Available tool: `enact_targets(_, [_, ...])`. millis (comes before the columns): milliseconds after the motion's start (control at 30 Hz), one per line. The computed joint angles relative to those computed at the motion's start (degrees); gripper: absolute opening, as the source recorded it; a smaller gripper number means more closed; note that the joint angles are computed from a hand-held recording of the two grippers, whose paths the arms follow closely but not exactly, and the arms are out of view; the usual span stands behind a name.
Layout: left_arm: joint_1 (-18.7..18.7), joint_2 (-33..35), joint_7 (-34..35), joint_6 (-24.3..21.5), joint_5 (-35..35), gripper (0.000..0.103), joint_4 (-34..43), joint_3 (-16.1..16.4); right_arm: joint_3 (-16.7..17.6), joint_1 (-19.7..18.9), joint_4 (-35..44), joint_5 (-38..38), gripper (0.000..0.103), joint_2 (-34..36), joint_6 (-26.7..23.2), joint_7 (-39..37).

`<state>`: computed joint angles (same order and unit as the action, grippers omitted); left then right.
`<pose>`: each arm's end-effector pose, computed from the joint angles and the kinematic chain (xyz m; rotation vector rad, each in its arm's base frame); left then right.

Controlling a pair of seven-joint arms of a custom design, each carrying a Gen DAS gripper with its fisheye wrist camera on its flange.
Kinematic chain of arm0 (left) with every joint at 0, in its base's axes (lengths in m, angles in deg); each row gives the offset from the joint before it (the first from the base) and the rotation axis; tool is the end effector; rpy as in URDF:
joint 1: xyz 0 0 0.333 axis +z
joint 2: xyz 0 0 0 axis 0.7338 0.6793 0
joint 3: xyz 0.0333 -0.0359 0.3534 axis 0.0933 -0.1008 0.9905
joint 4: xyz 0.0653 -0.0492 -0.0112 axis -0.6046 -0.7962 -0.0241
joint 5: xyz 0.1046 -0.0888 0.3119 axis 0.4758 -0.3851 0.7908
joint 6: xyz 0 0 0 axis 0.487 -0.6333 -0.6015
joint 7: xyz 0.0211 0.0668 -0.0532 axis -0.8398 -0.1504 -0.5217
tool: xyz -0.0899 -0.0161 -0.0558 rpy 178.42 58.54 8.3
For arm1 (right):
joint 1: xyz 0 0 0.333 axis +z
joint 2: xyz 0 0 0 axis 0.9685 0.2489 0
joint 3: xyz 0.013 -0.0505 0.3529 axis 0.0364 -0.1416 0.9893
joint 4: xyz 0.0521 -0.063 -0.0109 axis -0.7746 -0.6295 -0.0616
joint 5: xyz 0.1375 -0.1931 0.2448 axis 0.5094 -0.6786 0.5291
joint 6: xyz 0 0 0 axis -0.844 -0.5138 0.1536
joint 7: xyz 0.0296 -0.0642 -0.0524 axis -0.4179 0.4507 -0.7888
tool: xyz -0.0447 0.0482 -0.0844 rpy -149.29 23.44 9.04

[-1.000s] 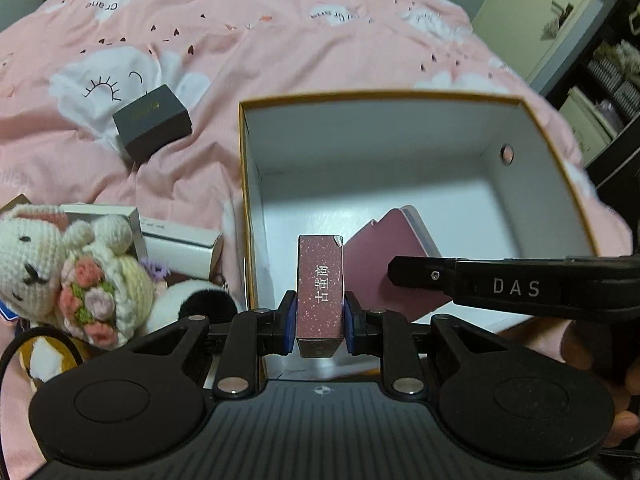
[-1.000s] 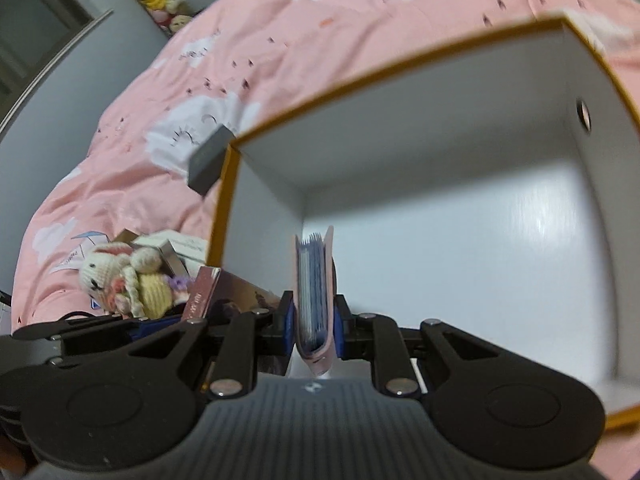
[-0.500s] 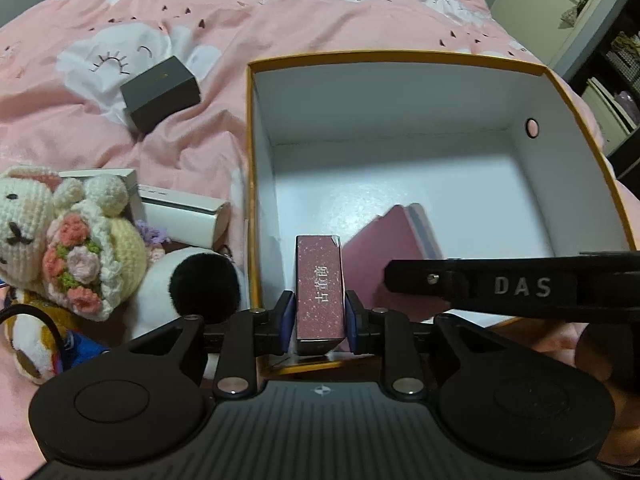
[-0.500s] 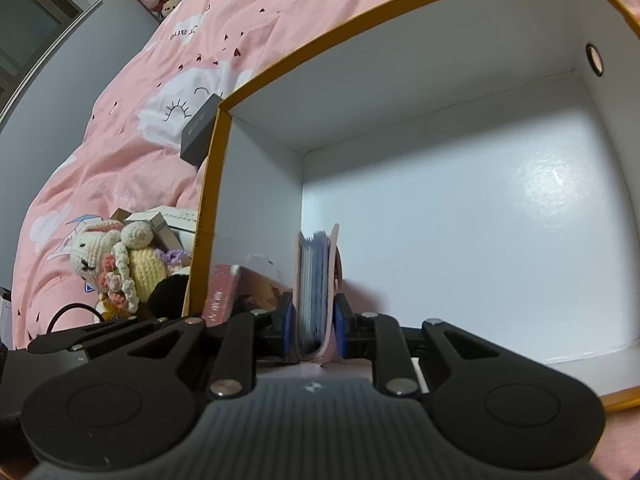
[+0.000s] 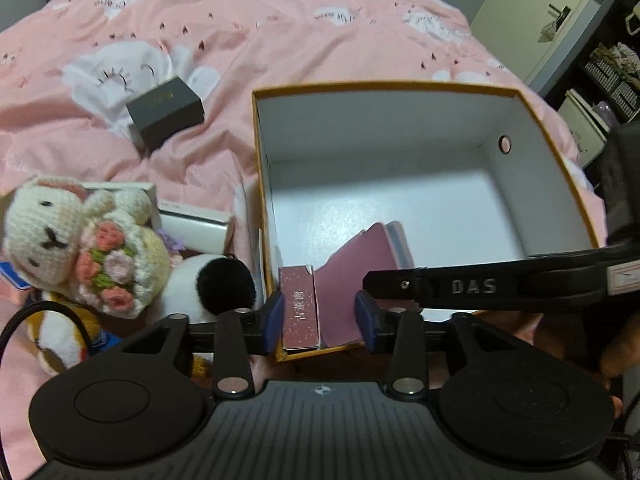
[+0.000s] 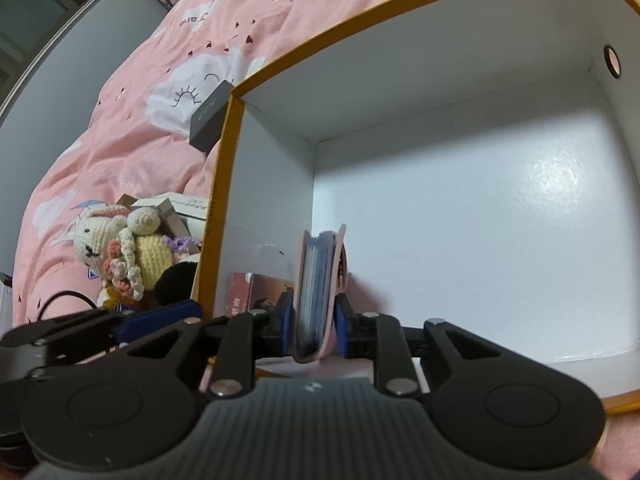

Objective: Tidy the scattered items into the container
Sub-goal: 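Carry both held items into the white box and lower them inside, then open both tools to release the items and withdraw from the box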

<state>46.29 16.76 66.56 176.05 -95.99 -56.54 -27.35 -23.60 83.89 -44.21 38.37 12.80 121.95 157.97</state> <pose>0.6597 -0.1765 0.5297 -1.5562 2.5328 -0.8855 0.6575 0.1071 0.5102 -1.6565 1.9730 -0.0312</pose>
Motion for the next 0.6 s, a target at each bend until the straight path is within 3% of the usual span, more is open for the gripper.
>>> enact_targets(133, [0.4, -1.5, 0.08, 2.35, 0.18, 0.049, -1.98, 0.51, 0.18, 0.32, 1.34, -0.65, 0.028, 0.72, -1.12, -0.35])
enact_targets(400, [0.36, -1.13, -5.73, 2.25, 2.75, 0.049, -1.72, 2.38, 0.87, 0.6, 3.72, -0.55, 0.032, 2.09, -3.68, -2.03])
enact_targets(600, [1.2, -0.57, -6.42, 2.4, 3.16, 0.048, -1.63, 1.82, 2.28, -0.54, 5.86, 3.24, 0.037, 3.23, -7.27, -5.33])
